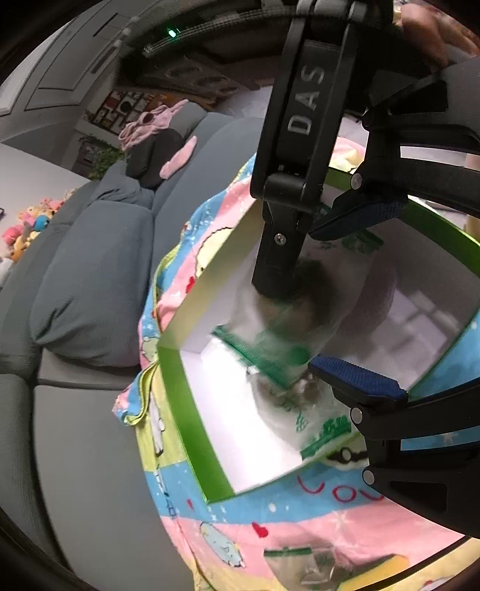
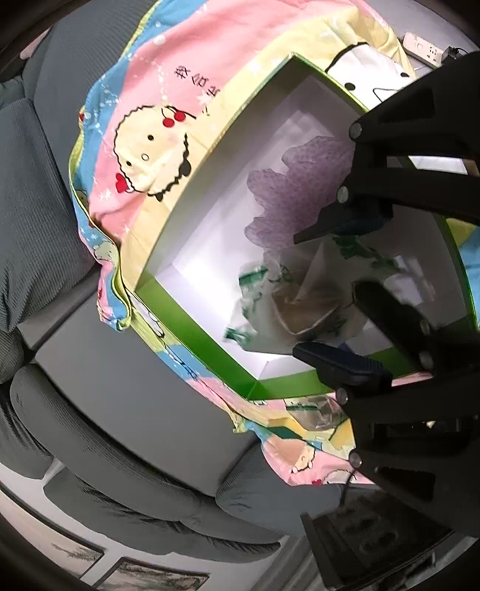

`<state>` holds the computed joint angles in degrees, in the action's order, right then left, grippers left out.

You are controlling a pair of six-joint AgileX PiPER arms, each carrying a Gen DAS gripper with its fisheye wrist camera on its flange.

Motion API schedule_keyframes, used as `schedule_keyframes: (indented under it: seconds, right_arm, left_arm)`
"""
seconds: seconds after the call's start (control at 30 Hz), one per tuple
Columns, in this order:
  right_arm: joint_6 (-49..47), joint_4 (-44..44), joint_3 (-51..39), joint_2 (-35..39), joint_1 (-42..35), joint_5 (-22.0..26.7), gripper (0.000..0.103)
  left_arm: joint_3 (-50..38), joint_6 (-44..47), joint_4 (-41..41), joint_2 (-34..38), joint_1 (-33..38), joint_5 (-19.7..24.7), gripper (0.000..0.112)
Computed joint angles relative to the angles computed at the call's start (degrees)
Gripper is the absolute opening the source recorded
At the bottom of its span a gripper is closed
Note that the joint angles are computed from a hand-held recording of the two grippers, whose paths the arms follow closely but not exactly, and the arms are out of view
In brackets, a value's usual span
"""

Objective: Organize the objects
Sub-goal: 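Carry the plastic bag over the white box and release it inside, then move the right gripper back to the large yellow sponge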

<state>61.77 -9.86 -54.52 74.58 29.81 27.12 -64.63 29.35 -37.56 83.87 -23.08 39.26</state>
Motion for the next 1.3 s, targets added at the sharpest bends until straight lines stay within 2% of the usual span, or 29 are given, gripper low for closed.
schedule_keyframes:
  seconds: [0.23, 0.37, 0.5, 0.53, 0.6, 0.67, 0.73, 0.8, 0.93, 1.1, 1.2, 1.3]
  right_arm:
    - [13.34, -12.77, -1.28, -0.66, 4.00, 3.55, 0.064]
    - [18.77, -17.85, -2.28, -0.37, 6.43, 4.56, 0.067]
    - [20.97, -20.67, -5.75, 0.71, 10.42, 9.25, 0.071]
    - [21.88, -21.88, -5.82, 0.28, 11.43, 8.90, 0.071]
    - [24.30, -25.56, -6.78, -0.08, 14.23, 8.89, 0.079]
    - [27.04, -30.04, -9.35, 1.34, 18.05, 12.26, 0.085]
    - [27.67, -32.03, -13.35, 4.61, 21.62, 16.89, 0.086]
    - [26.46, -31.03, -16.13, 7.22, 23.32, 17.67, 0.087]
    - [21.49, -27.88, -21.39, 12.44, 24.93, 14.40, 0.086]
    - [10.15, -19.49, -33.96, 23.17, 25.62, 17.49, 0.086]
    - [-0.18, -10.87, -43.06, 29.78, 24.37, 19.40, 0.087]
    - [-8.98, -3.62, -54.59, 37.08, 22.93, 23.64, 0.086]
  left_arm:
    - [1.16, 5.54, -5.21, -4.11, 9.91, 6.58, 0.066]
    - [1.77, 10.15, -8.39, -7.41, 20.63, 12.21, 0.066]
    - [0.09, 13.24, -7.85, -7.10, 30.17, 17.46, 0.066]
    - [-0.13, 14.36, -7.47, -6.89, 32.61, 18.02, 0.066]
    - [0.03, 17.17, -7.07, -6.51, 36.84, 17.92, 0.066]
    - [0.67, 20.74, -8.39, -5.37, 41.51, 17.97, 0.068]
    - [2.61, 25.34, -12.54, -3.72, 47.12, 18.14, 0.076]
    - [3.11, 27.67, -14.08, -0.68, 50.93, 18.81, 0.077]
    - [-0.86, 23.26, -9.19, 3.94, 52.16, 18.94, 0.077]
    - [-1.70, 22.67, -9.58, 4.77, 54.91, 18.93, 0.077]
    - [-3.15, 21.75, -8.78, 6.25, 55.42, 20.39, 0.077]
    - [-3.50, 21.55, -9.04, 6.64, 56.46, 21.30, 0.077]
